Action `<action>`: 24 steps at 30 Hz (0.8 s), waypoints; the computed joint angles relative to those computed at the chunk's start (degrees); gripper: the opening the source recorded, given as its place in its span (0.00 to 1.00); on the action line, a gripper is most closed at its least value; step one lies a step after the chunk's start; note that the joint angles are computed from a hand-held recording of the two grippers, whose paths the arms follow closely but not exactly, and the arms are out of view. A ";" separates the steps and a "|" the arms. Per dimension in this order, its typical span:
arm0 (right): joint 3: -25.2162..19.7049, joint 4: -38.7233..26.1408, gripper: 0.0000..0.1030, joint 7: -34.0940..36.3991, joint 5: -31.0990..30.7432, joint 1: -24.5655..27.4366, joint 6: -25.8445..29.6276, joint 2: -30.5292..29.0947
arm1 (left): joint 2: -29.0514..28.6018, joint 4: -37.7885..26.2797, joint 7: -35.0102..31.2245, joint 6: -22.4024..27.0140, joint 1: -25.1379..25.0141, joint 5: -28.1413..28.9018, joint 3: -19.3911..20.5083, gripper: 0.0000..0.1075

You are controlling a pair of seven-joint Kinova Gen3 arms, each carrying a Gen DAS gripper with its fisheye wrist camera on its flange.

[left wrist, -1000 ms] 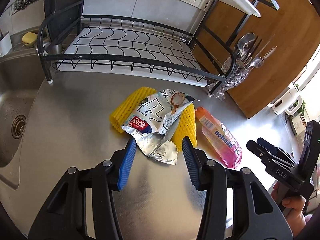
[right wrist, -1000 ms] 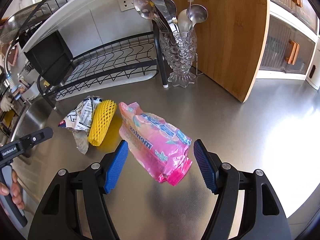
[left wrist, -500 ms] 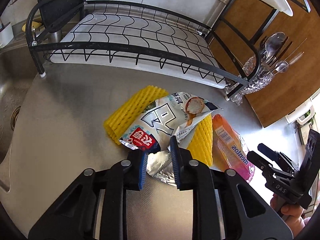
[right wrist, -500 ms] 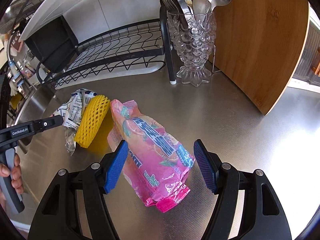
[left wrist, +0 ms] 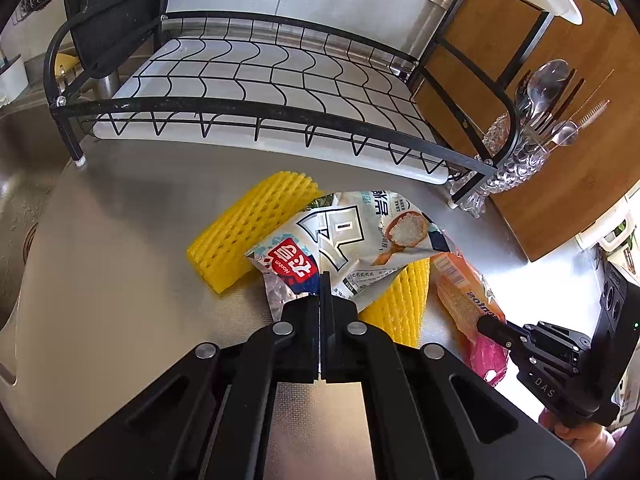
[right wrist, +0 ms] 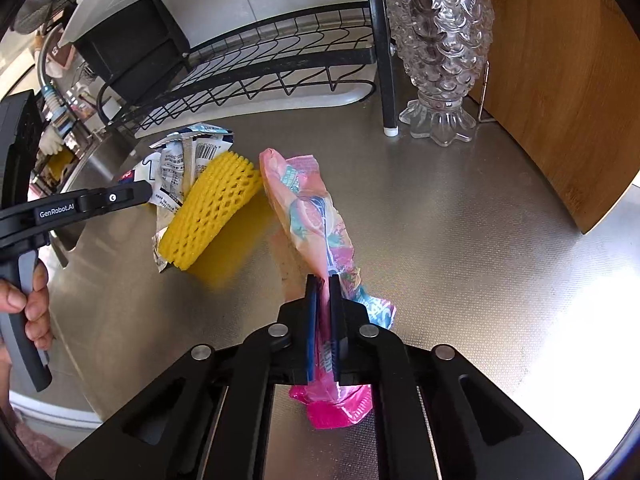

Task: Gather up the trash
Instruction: 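Grasp the silver snack wrapper with the left gripper while the right gripper grasps the pink Mentos pack, then carry the silver wrapper and pink Mentos pack down over the black bin and open both grippers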

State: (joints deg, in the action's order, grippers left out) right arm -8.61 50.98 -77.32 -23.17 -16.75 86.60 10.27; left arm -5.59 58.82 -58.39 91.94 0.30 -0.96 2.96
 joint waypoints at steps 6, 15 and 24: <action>0.58 2.73 0.03 -0.36 -1.89 1.29 -2.26 -3.55 | -2.95 -0.77 -0.03 0.77 0.98 -2.72 2.06 0.00; 1.38 14.69 0.03 -3.62 -3.32 0.04 -6.80 -17.05 | -14.92 3.06 -1.45 6.73 0.74 -2.19 4.30 0.00; -2.93 27.68 0.03 -12.04 -2.83 -6.01 -6.06 -32.80 | -28.52 5.88 -1.26 19.66 -2.92 2.72 5.51 0.00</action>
